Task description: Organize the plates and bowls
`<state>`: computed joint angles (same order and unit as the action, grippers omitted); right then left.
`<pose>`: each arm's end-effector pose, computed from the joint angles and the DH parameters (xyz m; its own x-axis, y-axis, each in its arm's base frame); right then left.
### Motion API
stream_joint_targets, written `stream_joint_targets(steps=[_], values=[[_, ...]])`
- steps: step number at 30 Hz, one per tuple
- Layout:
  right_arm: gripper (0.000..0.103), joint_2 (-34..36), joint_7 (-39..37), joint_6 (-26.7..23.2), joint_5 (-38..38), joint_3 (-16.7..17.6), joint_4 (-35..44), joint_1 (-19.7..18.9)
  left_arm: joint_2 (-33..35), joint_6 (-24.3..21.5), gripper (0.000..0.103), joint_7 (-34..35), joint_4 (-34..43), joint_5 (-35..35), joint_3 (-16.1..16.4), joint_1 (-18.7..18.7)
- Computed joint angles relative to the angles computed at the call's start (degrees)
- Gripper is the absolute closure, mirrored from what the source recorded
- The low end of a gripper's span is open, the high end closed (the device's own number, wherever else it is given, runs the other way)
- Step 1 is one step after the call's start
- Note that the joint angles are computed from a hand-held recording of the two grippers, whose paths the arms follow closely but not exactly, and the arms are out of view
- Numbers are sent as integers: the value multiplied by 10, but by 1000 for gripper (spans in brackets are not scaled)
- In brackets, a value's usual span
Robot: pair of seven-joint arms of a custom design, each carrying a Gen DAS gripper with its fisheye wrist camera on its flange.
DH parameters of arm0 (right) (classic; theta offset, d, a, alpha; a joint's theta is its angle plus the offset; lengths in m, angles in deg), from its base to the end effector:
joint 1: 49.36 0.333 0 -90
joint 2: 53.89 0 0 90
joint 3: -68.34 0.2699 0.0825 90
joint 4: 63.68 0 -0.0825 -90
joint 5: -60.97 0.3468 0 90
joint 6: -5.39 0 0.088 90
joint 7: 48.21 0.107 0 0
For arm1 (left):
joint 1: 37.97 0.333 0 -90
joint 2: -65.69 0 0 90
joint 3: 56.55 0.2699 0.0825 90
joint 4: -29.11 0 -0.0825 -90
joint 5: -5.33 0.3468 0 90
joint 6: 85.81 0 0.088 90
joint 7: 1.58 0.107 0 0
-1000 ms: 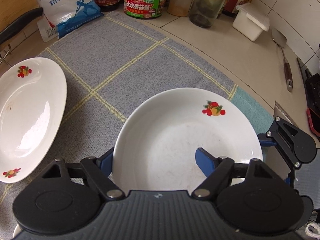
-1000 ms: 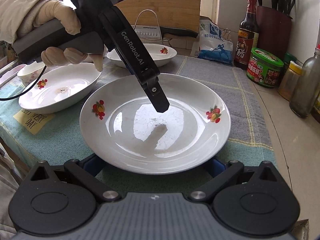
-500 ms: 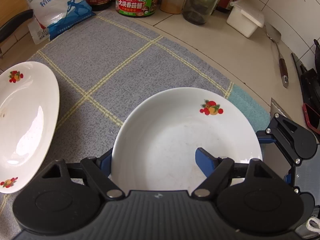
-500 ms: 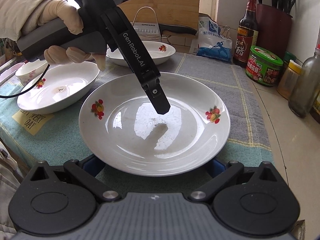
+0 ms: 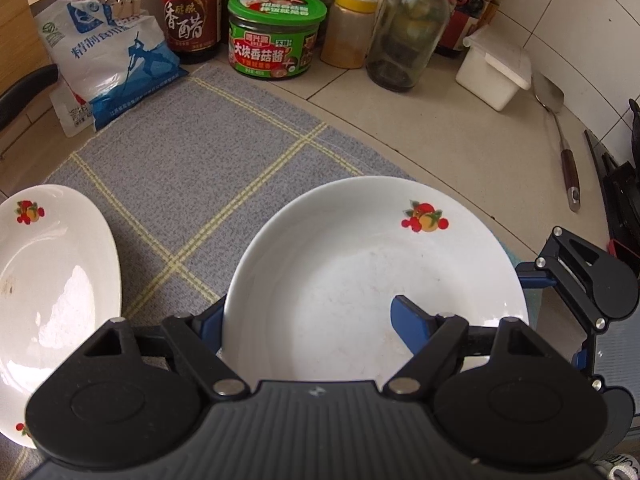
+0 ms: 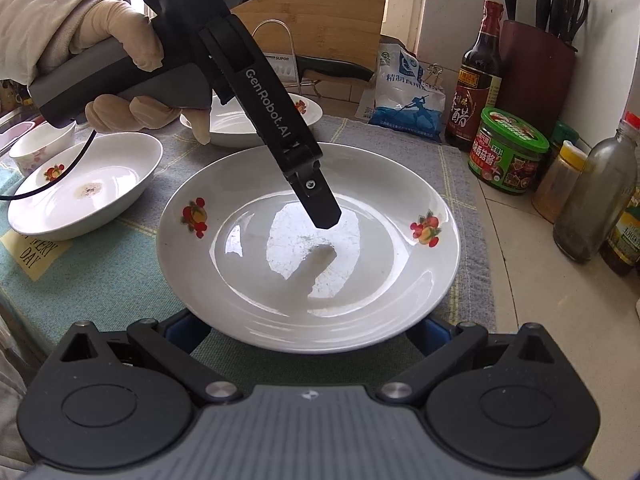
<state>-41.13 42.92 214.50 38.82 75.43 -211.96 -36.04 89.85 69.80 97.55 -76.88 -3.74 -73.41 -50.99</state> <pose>0.4145 0.2065 0.2698 0.6466 -0.7583 0.0833 -0.4744 -0.4852 -0.7345 0.5559 -0.2948 0.3353 -0.5069 -0.8452 0.1695 -0.8035 0.3920 -0.4481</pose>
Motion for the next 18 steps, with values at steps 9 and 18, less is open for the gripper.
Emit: stream_joint_targets(steps=[9, 18], values=[[0, 36, 4, -21, -22, 2, 54, -25, 61, -6, 21, -23, 81, 37, 17, -16], [0, 58, 18, -40, -43, 17, 87, -54, 98, -4, 21, -42, 123, 67, 25, -24]])
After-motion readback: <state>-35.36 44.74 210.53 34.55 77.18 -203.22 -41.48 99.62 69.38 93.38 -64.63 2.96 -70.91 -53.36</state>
